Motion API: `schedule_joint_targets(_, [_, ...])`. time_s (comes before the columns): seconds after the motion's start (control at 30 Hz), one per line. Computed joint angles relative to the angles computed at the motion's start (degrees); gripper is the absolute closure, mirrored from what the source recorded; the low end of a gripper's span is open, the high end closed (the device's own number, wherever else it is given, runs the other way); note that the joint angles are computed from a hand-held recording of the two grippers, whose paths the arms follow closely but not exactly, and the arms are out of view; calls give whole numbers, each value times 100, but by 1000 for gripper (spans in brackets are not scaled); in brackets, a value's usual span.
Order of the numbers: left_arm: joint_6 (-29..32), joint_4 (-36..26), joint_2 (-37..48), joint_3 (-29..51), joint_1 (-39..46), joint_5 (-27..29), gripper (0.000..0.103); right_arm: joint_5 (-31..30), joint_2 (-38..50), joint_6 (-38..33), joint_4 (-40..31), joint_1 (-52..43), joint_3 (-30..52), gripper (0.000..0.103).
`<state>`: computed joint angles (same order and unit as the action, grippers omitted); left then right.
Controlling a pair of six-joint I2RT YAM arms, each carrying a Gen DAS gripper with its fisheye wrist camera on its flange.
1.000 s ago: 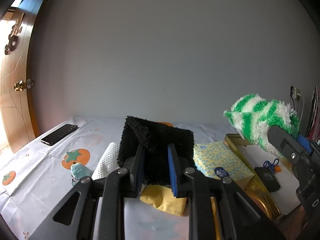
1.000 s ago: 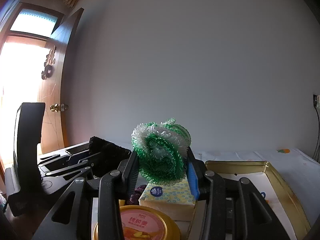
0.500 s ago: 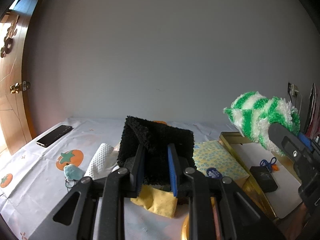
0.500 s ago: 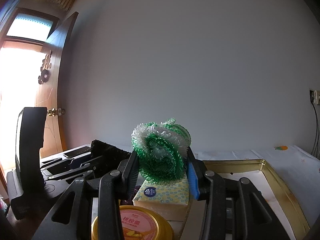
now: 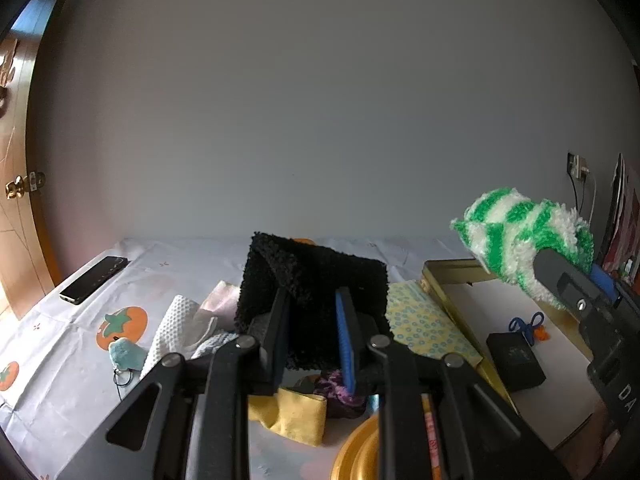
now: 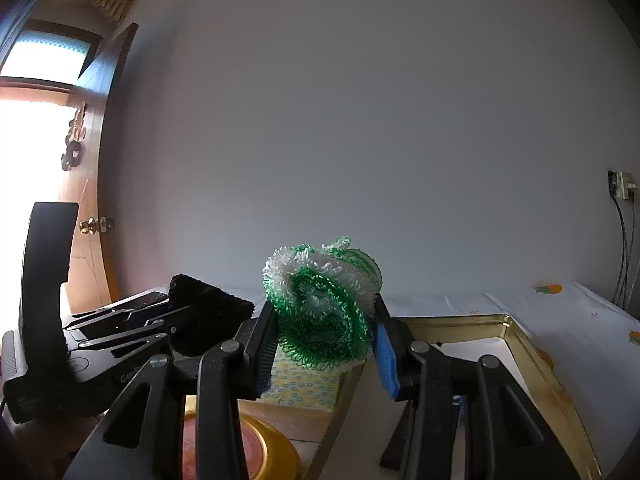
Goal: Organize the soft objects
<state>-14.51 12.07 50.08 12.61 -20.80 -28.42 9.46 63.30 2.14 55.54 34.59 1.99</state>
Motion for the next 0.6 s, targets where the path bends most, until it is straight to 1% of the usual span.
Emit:
schedule_joint_targets(0.2, [-25,-280,123,235,-92,-29,83,-256,-132,99,-279,-331,59,58])
schedule_joint_targets(0.37, [-112,-636,282,501,-188,-14,83,-628,-313,185,-514,-752,63,58])
schedule_joint_targets(0.6, [-190,-1156,410,891,-365,-113,83,-950,-810,174,-1198,-1104,175,58])
